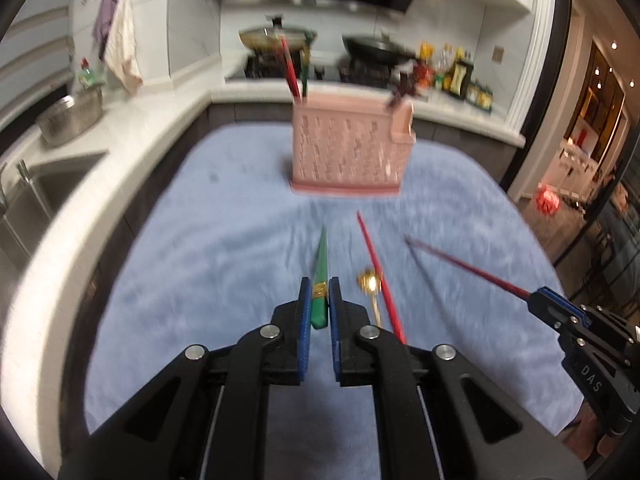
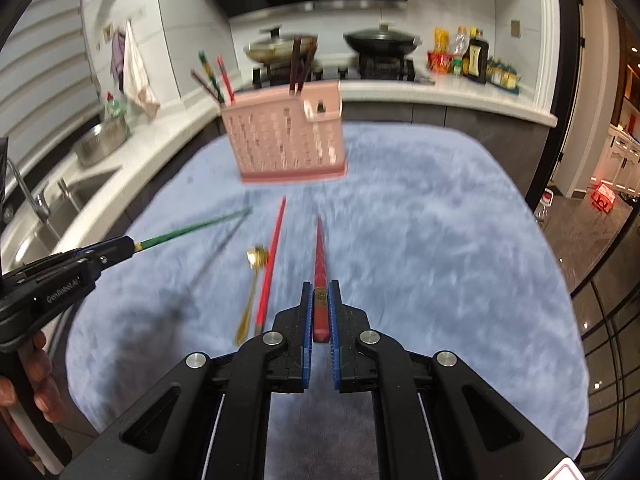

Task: Organize utensils
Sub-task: 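Lift both chopsticks into the pink holder and open both tools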

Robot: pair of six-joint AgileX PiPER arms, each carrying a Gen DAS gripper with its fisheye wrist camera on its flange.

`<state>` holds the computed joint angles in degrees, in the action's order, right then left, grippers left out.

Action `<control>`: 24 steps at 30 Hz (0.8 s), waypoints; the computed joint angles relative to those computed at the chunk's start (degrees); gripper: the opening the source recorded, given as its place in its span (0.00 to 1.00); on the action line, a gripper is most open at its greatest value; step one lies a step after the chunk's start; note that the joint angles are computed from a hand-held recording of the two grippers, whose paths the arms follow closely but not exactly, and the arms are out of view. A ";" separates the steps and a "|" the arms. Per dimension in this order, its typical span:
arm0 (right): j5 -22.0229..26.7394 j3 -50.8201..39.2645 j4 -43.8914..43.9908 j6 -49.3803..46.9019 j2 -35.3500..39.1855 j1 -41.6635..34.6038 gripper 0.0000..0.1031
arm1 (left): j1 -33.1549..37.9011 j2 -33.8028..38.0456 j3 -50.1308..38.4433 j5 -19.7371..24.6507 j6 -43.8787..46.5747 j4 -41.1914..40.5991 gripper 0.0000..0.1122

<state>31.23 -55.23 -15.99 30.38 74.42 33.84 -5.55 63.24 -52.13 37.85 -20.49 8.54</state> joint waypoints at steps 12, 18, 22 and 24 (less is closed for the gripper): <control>3.10 -14.52 7.52 -9.15 0.78 -5.25 0.07 | 7.31 2.88 -15.07 2.13 7.52 -4.48 0.06; 3.58 -19.51 12.53 -13.50 2.97 -7.28 0.07 | 10.56 6.00 -22.41 3.54 12.29 -9.24 0.06; 3.97 -26.22 17.25 -16.68 6.74 -9.39 0.07 | 10.26 9.81 -30.19 4.46 12.67 -8.57 0.06; 4.04 -30.02 17.20 -16.81 8.85 -9.48 0.07 | 10.07 12.39 -35.18 4.93 12.98 -8.71 0.06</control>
